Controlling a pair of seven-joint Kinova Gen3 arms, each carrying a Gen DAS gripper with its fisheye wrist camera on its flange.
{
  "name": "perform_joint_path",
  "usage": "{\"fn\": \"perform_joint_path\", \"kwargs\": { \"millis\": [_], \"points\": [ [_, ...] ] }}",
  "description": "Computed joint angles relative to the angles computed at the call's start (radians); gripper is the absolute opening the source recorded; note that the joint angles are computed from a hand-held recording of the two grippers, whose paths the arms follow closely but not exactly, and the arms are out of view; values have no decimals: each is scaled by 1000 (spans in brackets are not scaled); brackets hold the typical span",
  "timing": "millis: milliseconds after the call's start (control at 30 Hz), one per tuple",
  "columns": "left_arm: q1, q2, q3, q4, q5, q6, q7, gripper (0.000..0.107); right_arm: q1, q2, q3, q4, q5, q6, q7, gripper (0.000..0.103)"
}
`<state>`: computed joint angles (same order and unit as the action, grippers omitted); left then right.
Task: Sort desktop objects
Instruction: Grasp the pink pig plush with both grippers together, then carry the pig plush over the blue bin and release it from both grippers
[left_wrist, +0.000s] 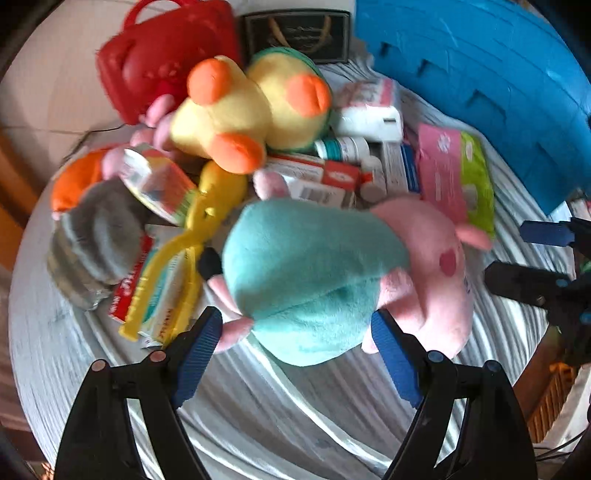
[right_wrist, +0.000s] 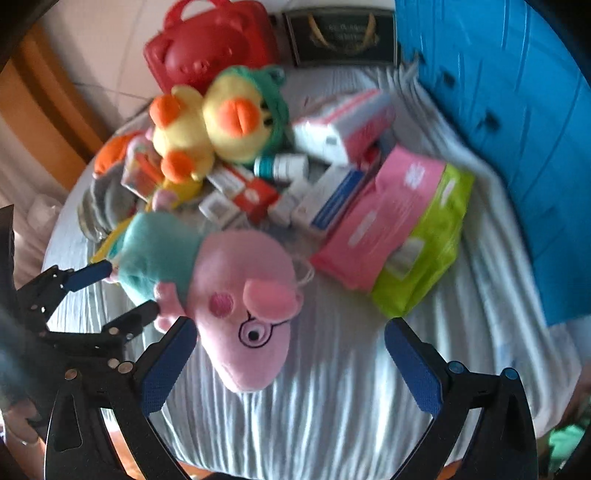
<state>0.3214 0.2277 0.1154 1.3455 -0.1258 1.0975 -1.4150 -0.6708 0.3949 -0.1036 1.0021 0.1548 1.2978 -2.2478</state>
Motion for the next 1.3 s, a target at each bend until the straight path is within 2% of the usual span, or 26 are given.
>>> {"fn": "perform_joint_path", "kwargs": {
  "millis": [133,200,267,433,500,567,733,800,833,867,967,1100,1300],
  "points": [
    [-31,-1,7,20,50,-38,-58,90,-10,55,1,-35,-12,28,-7,103],
    [-29,12,-5,13,54,-30,-68,92,2,79,-1,-44,-37,24,-3,103],
    [-64,21,7,6,104,-23,-115,96,22,83,-3,-31,-70,-3,-2,103],
    [-78,29,14,9,133,-47,-214,97,52,102,-10,-32,-125,-30,20,103],
    [-85,49,17,-15,152,-26,-251,98,66,108,-15,-32,-150,-46,30,103],
    [-83,63,14,-28,156,-17,-266,101,67,119,-14,-44,-159,-42,39,103],
    [-89,79,10,-49,181,-4,-291,99,76,141,-12,-83,-181,-8,56,103],
    [-85,66,9,-38,178,-14,-302,92,82,144,-11,-92,-200,-3,70,93],
    [-80,59,7,-33,170,-20,-301,91,99,137,-28,-82,-217,-22,81,75],
    [-79,53,7,-30,171,-22,-302,88,98,132,-31,-86,-218,-23,79,73],
    [-70,41,6,-32,160,-19,-292,84,56,132,-6,-117,-172,16,91,71],
    [-57,9,6,-27,137,-41,-285,84,60,102,-9,-102,-176,-1,97,70],
    [-43,-3,10,-110,118,-29,-262,84,45,72,6,-170,-129,32,113,70]
  ]
}}
